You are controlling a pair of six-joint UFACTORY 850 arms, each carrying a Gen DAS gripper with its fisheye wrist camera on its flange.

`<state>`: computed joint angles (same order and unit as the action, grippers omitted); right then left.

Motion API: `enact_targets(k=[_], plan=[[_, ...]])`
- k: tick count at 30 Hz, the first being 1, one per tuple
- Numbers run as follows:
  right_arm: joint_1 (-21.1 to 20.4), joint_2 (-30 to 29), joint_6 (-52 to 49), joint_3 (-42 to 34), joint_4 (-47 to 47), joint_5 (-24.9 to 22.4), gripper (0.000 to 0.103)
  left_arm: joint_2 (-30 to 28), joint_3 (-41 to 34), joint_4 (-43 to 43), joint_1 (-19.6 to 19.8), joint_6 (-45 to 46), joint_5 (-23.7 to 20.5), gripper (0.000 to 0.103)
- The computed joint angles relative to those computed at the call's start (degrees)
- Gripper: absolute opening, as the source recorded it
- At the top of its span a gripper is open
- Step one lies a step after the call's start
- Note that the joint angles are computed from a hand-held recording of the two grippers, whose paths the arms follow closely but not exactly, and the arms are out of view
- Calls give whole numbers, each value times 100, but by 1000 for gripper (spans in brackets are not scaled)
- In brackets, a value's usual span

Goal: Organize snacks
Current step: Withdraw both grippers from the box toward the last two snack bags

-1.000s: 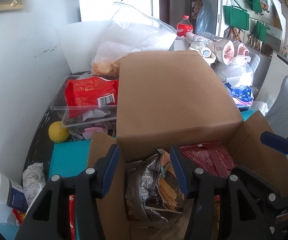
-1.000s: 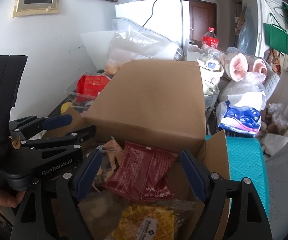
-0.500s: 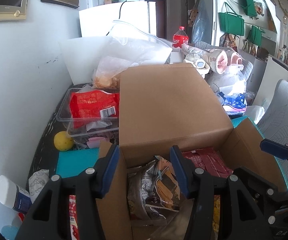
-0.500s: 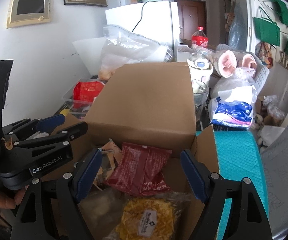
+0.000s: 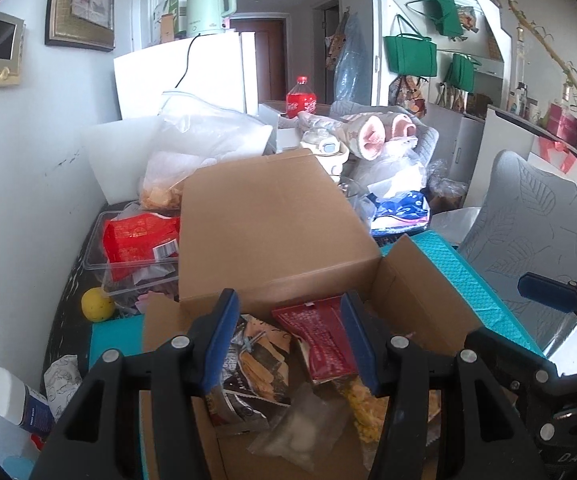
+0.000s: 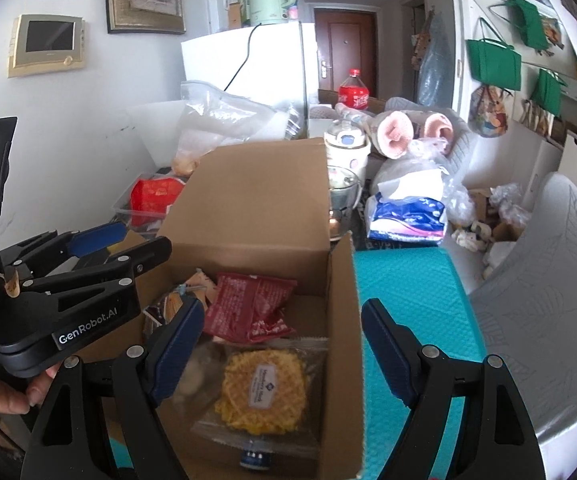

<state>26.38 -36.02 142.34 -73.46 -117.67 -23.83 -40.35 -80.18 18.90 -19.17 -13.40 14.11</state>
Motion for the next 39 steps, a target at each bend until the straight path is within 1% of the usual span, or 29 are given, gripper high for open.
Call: enact_targets(k=[4, 6, 10, 14, 17, 20, 28, 33, 36, 39], plan=[[105, 333, -176, 435, 394, -341, 82, 175, 251, 376, -114, -217, 166, 53], [153, 472, -275, 613, 628, -504, 82, 247, 358, 924, -161, -626, 258, 53], [243, 711, -319, 948, 1001, -783, 82, 369, 566, 1506, -274, -957, 402, 53], [342, 938, -227, 1301, 1296, -1059, 82, 506, 777, 2324, -392, -1589, 547, 53], [412, 1122, -47, 1620, 1528, -1241, 82, 633, 1011, 2380, -517, -1482, 701, 53], [495, 1292, 60, 1922, 1816, -1431, 82, 726, 1207, 2654, -622, -1597, 841, 53], [696, 1666, 148, 2592, 2625, -1670, 82, 933, 1739, 3010, -978, -1437, 1133, 53], [861, 1848, 375, 2942, 2933, -1824, 82, 963, 1941, 2883, -1223, -901, 1077, 53], [940, 1926, 535, 3131, 3004, -1851, 82, 993, 2028, 3033, -1296, -1020, 1090, 53], [1009, 2009, 836, 3348, 2933, -1810, 82, 1035, 2134, 2890, -1360, -895, 1176, 53]])
